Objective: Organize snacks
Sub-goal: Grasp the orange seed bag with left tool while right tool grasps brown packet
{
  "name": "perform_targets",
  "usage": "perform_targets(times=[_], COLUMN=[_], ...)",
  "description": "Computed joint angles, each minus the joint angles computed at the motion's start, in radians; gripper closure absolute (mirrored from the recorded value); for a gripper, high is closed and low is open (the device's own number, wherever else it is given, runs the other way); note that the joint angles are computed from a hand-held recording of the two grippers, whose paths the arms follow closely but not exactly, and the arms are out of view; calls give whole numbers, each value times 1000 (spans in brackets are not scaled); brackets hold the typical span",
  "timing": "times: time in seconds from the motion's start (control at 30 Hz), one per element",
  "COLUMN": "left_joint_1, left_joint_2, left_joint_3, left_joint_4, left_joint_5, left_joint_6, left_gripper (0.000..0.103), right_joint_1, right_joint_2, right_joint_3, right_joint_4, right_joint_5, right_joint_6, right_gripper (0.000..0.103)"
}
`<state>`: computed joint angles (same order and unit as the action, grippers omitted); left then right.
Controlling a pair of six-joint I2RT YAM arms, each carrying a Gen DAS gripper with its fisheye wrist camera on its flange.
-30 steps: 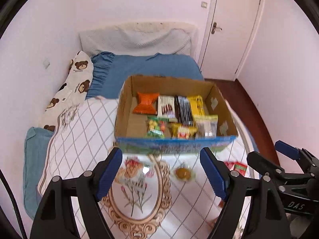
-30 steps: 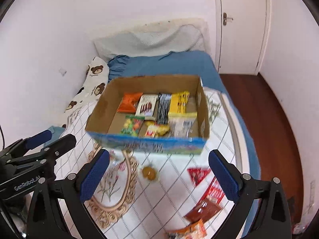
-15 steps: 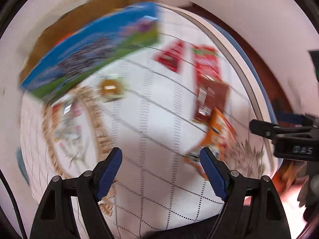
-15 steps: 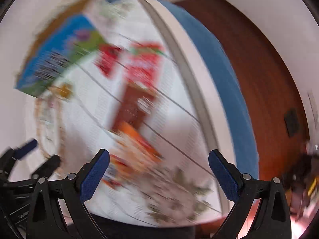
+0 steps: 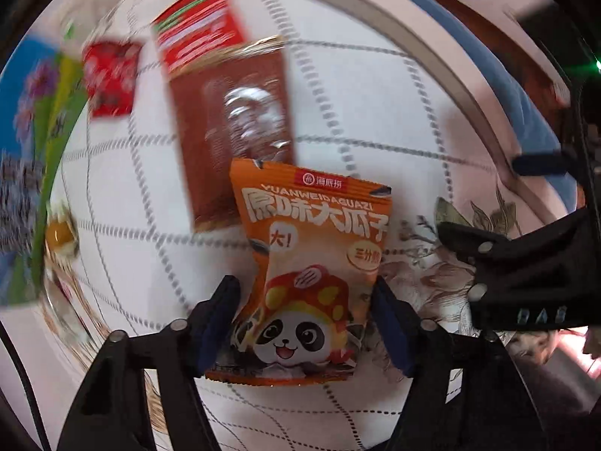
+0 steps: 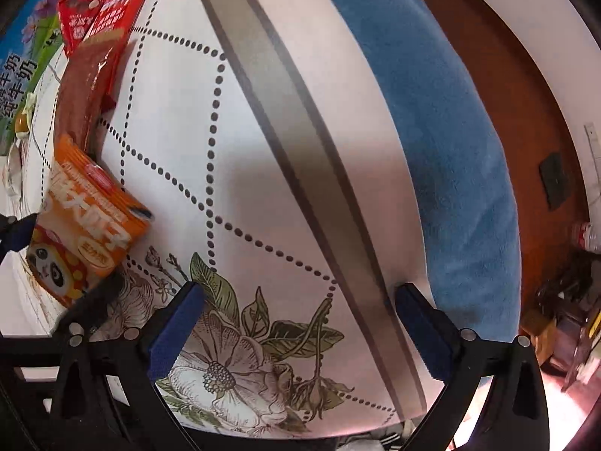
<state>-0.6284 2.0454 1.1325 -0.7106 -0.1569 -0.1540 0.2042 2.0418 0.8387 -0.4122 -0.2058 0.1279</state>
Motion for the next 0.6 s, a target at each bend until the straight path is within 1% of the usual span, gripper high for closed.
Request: perform_targets(times=[0.03, 0.07, 0.17, 0.23, 0.3, 0.37, 0.43, 0.5, 0.57, 0.6], left_joint_1=[37, 65, 191, 307, 412, 477, 534, 549, 544, 539], left_joint_2=[-31, -52, -130, -180, -201, -198, -193, -187, -180, -178], left_joint_3=[-21, -34, -92, -139, -174, -194, -225, -234, -231, -224], left_joint_4=[3, 2, 9, 25, 43, 58, 91, 98, 98, 91], left_joint_5=[14, 27, 89, 144, 206, 248, 302, 331, 347, 353], left_joint_6=[-22, -38, -100, -154, -202, -225, -241, -238, -231, -224], left_gripper=[44, 44, 44, 44, 44, 44, 44, 43, 39, 38], right_joint_1=[0, -3, -36, -48, -54, -68, -80, -75, -62, -45], right_joint_2=[17, 29, 71, 96, 115, 157, 180, 190, 80, 23], right_joint_3=[8, 11, 29, 45, 58, 104, 159, 232, 201, 191], right_joint_4=[5, 11, 20, 15, 9, -12, -92, -179, -174, -177], right_joint_5=[-2, -9, -46, -59, -70, -80, -75, -50, -40, -34], right_joint_6=[-11, -16, -21, -15, 7, 20, -13, -1, 17, 13], right_gripper=[0, 0, 0, 0, 0, 0, 0, 0, 19, 35])
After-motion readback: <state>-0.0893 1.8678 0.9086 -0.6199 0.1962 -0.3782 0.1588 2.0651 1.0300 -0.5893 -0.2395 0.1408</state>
